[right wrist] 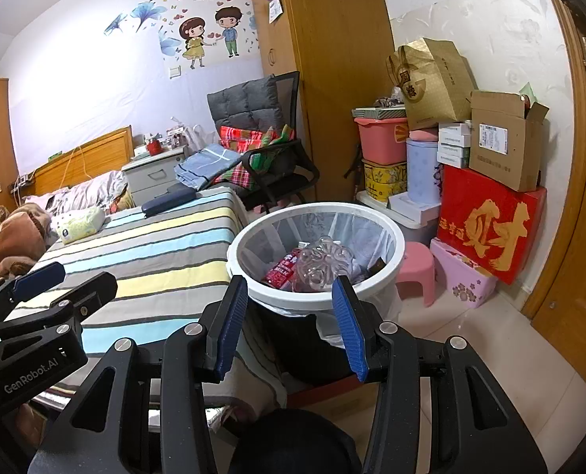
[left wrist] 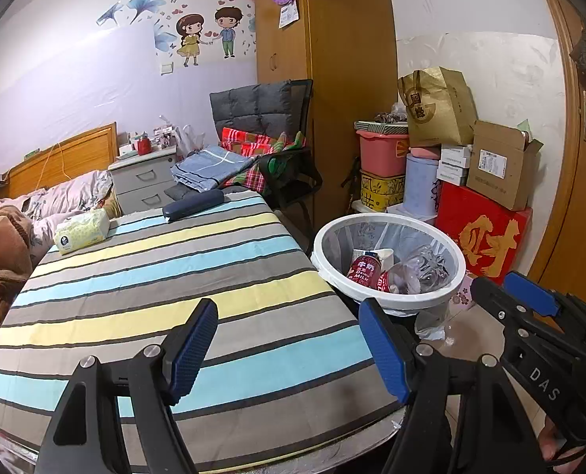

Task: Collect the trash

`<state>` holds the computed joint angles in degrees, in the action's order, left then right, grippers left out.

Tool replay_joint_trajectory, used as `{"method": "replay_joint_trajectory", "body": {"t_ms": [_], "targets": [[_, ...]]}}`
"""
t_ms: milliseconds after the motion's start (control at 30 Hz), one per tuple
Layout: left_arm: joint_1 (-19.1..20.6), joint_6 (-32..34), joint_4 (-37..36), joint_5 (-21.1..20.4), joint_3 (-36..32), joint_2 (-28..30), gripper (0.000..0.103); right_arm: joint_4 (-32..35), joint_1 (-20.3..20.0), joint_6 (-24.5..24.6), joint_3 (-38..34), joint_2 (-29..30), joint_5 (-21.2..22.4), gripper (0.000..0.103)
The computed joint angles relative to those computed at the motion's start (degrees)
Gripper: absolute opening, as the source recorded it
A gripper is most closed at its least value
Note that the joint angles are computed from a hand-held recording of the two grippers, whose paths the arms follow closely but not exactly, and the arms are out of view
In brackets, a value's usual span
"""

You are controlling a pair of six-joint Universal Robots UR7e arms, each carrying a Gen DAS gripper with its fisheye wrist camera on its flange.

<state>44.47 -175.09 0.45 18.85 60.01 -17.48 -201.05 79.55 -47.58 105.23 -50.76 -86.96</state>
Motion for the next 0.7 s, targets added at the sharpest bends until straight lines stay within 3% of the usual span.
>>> {"method": "replay_joint_trajectory", "body": {"t_ms": [700], "targets": [[0.07, 0.05, -0.35, -0.49, 0.78, -0.51, 0.074, -0.03, -0.02, -0.14, 0.12, -0.09, -0.07, 0.046]]}}
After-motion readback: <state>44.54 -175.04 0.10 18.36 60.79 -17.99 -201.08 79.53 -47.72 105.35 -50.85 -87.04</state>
